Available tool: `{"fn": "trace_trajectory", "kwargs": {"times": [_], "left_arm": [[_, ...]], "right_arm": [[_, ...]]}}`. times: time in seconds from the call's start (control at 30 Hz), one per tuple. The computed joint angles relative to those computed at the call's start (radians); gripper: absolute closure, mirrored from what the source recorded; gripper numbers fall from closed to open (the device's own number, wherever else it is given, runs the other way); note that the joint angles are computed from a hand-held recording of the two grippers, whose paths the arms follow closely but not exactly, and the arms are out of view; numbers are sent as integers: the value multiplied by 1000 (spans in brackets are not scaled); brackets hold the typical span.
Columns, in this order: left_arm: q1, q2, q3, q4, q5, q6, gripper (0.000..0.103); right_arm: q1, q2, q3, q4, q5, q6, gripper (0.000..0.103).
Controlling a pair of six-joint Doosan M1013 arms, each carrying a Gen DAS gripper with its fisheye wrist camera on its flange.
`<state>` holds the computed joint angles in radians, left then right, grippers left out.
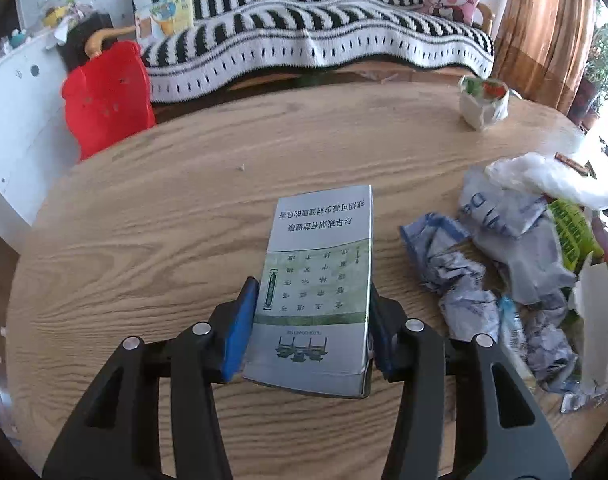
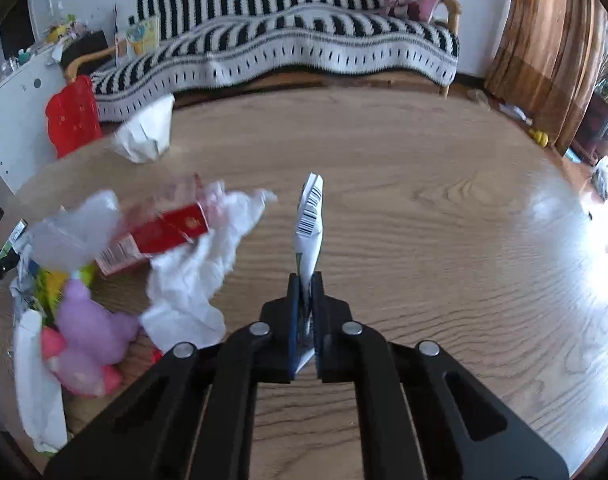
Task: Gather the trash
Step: 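Grasp the white barcode strip with the right tool while the left grasps the green-white box, then carry both items over the black bin and open both tools to drop them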
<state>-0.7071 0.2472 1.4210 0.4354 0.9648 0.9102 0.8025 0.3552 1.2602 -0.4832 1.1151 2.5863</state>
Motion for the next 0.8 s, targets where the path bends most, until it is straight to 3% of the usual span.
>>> {"fn": "trace_trajectory", "kwargs": {"times": [0.6,0.7,0.8], "left_arm": [[-33,-38,10,126,-3,-103,54],[-62,-58,9,170,-39,-145,54],[-125,-74,-13,228,-102,-180,54]], "right_arm": [[5,-15,12,23,-12,22,96],[9,-47,37,14,-73,85,96],[37,-93,68,-54,-147,186,96]]}}
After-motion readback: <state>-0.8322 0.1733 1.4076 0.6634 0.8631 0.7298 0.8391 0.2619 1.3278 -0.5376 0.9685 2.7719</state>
